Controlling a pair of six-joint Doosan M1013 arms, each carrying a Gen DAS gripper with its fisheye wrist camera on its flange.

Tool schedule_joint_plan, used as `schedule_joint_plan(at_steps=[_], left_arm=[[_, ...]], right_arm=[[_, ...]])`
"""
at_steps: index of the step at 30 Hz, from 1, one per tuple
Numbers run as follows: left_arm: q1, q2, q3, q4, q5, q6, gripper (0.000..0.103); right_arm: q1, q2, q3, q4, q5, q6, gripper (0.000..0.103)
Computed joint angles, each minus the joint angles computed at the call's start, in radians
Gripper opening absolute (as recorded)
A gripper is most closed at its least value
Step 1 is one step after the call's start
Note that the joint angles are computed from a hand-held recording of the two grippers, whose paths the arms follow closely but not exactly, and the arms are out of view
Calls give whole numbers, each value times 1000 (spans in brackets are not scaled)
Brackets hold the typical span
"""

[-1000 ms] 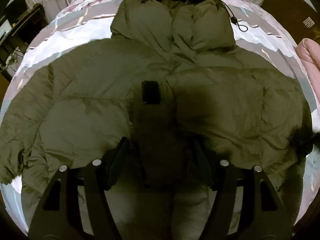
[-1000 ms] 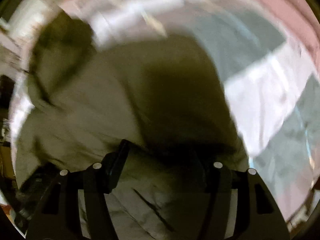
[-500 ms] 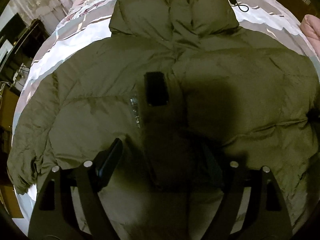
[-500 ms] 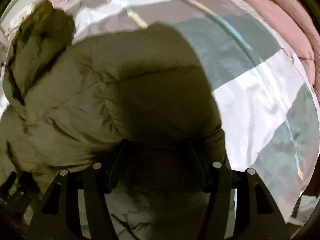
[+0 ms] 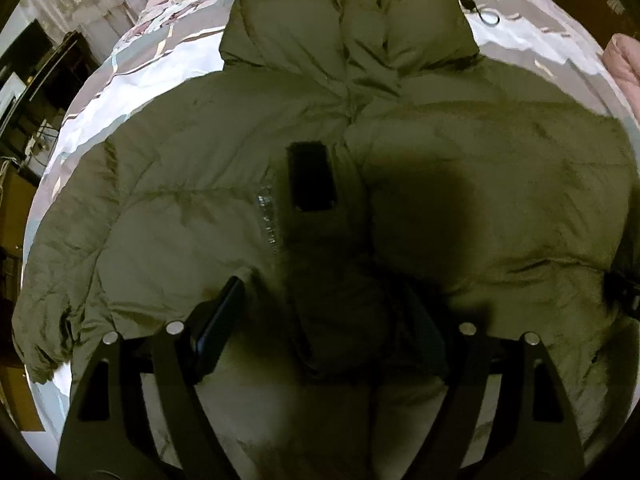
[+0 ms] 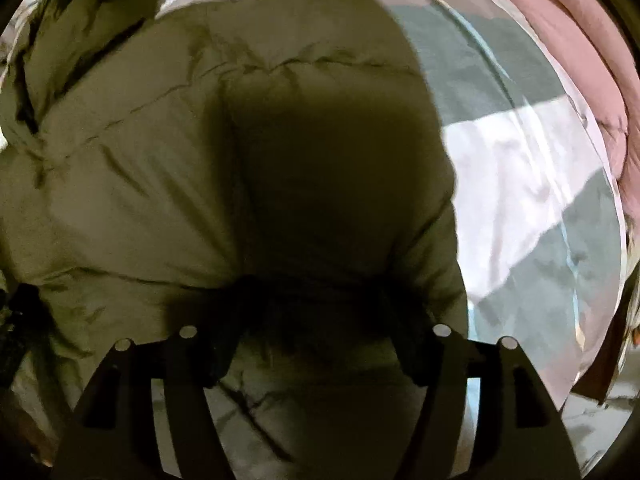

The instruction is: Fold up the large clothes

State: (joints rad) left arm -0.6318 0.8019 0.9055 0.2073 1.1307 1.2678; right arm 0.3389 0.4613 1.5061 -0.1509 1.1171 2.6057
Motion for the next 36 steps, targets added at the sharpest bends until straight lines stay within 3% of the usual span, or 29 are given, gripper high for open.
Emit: schedule_joint_plan(at_steps=[2,4,7,9,11,13,15,17,22,24,27,33,34,35,36], left_arm=[[9,-8,3,-47,-17,-4,81],[13,-9,0,-73,-18,-3,81],[16,-10,4,-89,-20,-4,81],[31,-28,20,-143,-55,5,81],[49,-55,46,-176,-107,-13,89],[80,-102,106,-206,-216,-73,99],[122,-143,167,-224,-304,-173,101],[166,-168,211,-238,-335,-292,101],[314,-264,413,-315,-438,-761,101],[361,-293,480,-320,-442,-916,101],[409,-311,532,-322,-420,-1015,101],[454,-284,522,-318,-376,-992,101],[451,-285,522,-294,-388,-1000,97],[449,-288,528,-267,-413,-1003,86],[449,-286,525,-262,-430,-960,49]], right_arm=[[11,-15,0,-2,-21,-26,66],[19,1,-17,-10,8,-53,66],[4,32,-15,70,21,-102,69],[-4,27,-6,84,7,-98,69],[-14,8,2,102,-29,-78,69],[-20,-24,23,113,-104,-63,78],[-16,-37,26,100,-124,-57,84],[-15,-39,25,106,-124,-66,84],[3,-68,78,189,-153,-84,84],[5,-70,80,201,-157,-84,84],[7,-75,85,199,-166,-81,84],[33,-111,111,288,-246,-87,84],[38,-115,117,318,-265,-107,84],[43,-119,129,335,-277,-125,84],[49,-121,134,345,-281,-138,84]])
